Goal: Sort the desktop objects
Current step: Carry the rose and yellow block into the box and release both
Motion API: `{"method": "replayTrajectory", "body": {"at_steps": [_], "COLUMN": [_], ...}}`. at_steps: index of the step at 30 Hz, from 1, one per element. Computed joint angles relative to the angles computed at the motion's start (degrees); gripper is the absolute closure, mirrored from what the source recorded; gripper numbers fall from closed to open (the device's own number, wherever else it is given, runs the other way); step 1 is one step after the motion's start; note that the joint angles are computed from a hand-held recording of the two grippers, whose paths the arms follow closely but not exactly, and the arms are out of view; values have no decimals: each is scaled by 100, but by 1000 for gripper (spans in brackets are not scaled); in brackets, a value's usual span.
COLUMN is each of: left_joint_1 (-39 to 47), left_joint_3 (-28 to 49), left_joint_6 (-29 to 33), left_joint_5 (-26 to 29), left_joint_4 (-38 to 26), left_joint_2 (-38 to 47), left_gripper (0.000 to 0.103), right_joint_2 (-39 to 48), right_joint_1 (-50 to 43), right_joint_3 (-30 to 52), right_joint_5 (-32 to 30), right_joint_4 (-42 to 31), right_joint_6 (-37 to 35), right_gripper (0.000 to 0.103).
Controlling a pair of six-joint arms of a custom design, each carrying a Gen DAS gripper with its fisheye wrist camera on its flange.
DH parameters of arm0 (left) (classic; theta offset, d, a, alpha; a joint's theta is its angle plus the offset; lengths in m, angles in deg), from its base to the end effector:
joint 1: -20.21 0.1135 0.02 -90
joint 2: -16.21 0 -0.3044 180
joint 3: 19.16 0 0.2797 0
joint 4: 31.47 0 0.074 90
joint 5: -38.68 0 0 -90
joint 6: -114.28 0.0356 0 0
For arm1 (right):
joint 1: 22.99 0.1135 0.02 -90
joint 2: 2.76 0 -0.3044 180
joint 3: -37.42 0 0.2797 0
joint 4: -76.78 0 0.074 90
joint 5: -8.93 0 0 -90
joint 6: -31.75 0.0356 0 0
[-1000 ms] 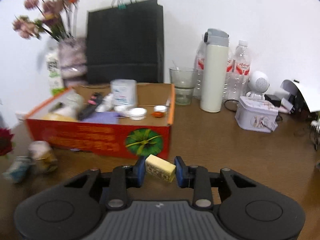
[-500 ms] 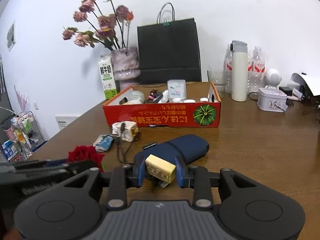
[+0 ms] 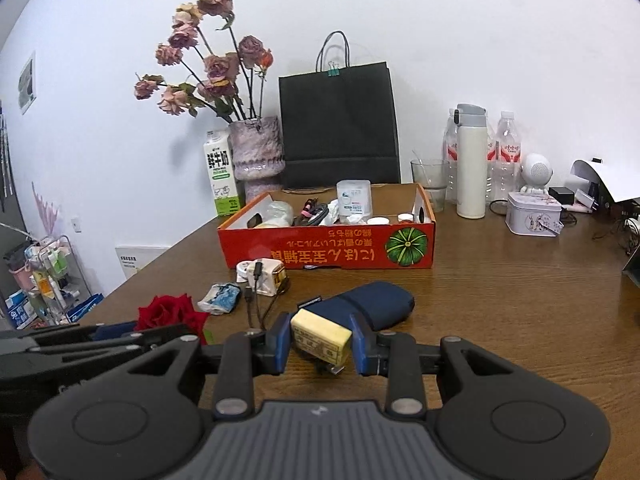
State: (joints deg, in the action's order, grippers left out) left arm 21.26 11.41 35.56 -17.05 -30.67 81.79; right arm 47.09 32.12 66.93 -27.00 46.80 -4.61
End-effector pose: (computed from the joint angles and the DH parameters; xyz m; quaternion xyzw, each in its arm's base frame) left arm 0.2091 -0.0162 0.1721 0.2126 0.8289 -0.2109 0.4725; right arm 0.1075 0.1037 0.1759 0.1435 0.8398 -0.0033 0.5236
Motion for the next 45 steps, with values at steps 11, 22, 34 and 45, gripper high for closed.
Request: {"method": "replayTrajectory", "body": {"at_steps": [11, 22, 34, 45], "left_joint_1": [-1236, -2158, -2030, -1593], "left_joint_3": [3924, 9941, 10482, 6606], "left_joint_6": [-450, -290, -411, -249], "left_joint_5": [-458, -1555, -1635, -1568], "left_joint_4": [-663, -3979, -4019, -2246], "left_joint_2": [3073, 7296, 7473, 4841], "left_gripper": [67, 65, 27, 2], "right_joint_2": [1397, 6698, 7271, 4494], "right_joint_1": [-5331, -6920, -7018, -6367], "right_joint_3": [1168, 6322, 7059, 4123], "right_joint_5": [-4508, -5766, -5707, -5013], "right_joint_4": [2549, 1001, 798, 1644], "right_joint_6": [-4003, -3970, -3746, -4536], "right_gripper": [74, 73, 48, 35]}}
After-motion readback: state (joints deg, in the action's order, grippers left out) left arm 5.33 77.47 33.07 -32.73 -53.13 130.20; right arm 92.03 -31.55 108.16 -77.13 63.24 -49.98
